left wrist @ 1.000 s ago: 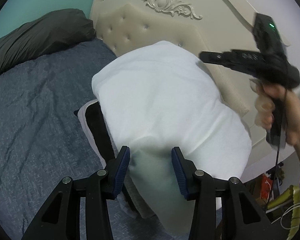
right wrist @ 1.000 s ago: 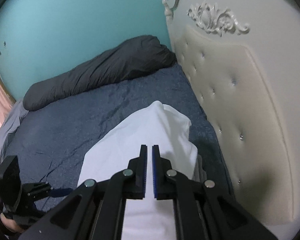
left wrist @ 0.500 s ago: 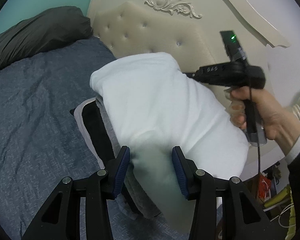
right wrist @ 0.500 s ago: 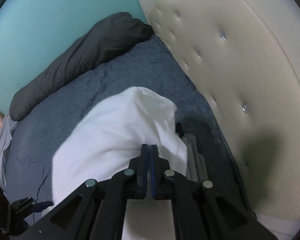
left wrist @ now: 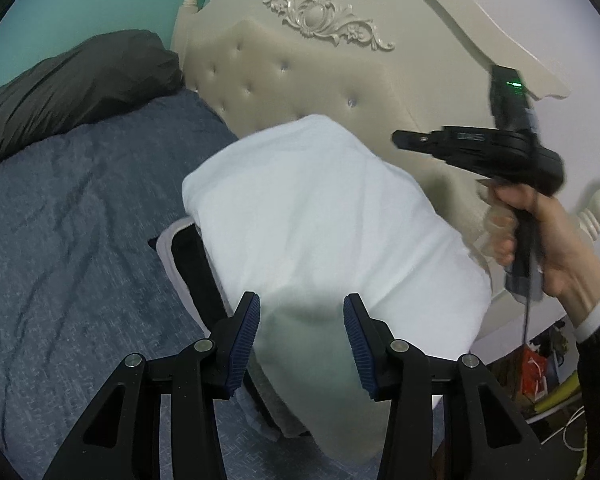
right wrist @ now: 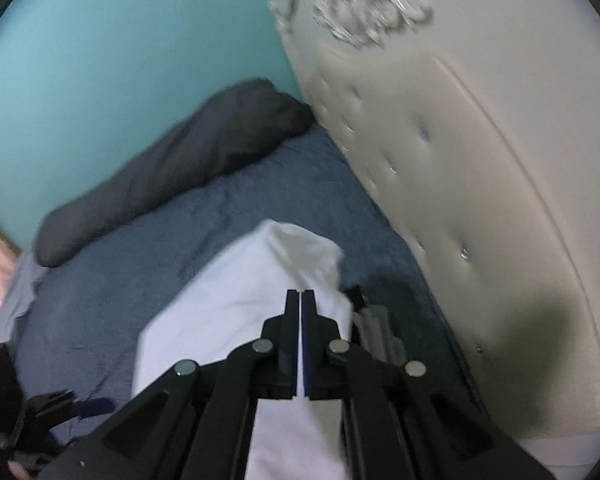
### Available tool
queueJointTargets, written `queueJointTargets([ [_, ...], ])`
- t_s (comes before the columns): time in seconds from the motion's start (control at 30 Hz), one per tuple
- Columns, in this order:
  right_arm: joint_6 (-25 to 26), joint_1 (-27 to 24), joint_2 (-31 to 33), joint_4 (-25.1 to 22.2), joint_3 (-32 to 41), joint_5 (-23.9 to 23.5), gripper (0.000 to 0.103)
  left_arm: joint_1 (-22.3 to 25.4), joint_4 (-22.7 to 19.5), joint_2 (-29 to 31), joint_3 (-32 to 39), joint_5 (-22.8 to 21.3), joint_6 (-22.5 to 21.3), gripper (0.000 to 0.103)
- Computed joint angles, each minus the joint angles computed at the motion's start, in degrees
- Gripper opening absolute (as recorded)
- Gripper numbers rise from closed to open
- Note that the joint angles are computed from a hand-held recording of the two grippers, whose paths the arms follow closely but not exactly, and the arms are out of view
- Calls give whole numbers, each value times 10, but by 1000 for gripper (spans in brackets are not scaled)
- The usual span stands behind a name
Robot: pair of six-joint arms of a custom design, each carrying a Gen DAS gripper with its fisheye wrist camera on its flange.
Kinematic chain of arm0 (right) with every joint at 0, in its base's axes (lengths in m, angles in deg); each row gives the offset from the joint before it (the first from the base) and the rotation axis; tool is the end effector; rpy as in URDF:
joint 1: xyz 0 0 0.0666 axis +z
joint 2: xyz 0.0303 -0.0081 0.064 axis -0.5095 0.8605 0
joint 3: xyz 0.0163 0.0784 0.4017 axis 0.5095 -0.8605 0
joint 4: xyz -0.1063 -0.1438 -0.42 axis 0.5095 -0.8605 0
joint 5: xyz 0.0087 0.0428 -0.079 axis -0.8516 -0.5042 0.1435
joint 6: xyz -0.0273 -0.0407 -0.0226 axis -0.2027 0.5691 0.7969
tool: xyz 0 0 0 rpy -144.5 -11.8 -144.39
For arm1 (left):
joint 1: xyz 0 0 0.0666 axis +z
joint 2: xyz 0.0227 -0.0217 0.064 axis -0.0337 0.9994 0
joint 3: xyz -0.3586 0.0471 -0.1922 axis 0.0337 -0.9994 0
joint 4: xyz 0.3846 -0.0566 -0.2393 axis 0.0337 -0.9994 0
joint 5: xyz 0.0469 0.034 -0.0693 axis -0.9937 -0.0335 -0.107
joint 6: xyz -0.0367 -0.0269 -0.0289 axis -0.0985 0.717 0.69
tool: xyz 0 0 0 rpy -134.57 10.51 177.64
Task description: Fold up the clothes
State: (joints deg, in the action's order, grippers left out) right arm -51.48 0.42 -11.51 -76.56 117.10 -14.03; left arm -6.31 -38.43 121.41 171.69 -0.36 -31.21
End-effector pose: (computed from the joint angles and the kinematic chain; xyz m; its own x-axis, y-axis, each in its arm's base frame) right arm 0.4352 0.2457 0.5910 -0.6132 0.3999 -0.6812 0.2638 0.9166 0.3005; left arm 0.4993 -0.0642 0.5824 -0.5885 0.4695 -0.6582 0.7924 0.4966 -0.3542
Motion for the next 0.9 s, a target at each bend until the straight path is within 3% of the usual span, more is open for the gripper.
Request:
queueJointTargets([
  [0.17,26,47,-11,16,-1,-14,0,0,-24,-2,7,7,-21,47],
  [0.33,-33,85,-52,68,-73,6,0,-1,-37,-14,-6,7,-38,47],
  [0.47,-68,121,-69,72,-117,53,0,-6,-24,-23,-22,0,-37,47],
  [0.57,-96,133,-98,117,-173,79,0,-9,-16,-28,-34,-2,-33,48],
  [0.73,-103,150,-111,148,-204,122,0,-13,1,-41,-50,-8,-26,48],
  [0.9,-105,149,-114,173,-222,132,0,-13,9,-51,-62,-14,-29,48],
])
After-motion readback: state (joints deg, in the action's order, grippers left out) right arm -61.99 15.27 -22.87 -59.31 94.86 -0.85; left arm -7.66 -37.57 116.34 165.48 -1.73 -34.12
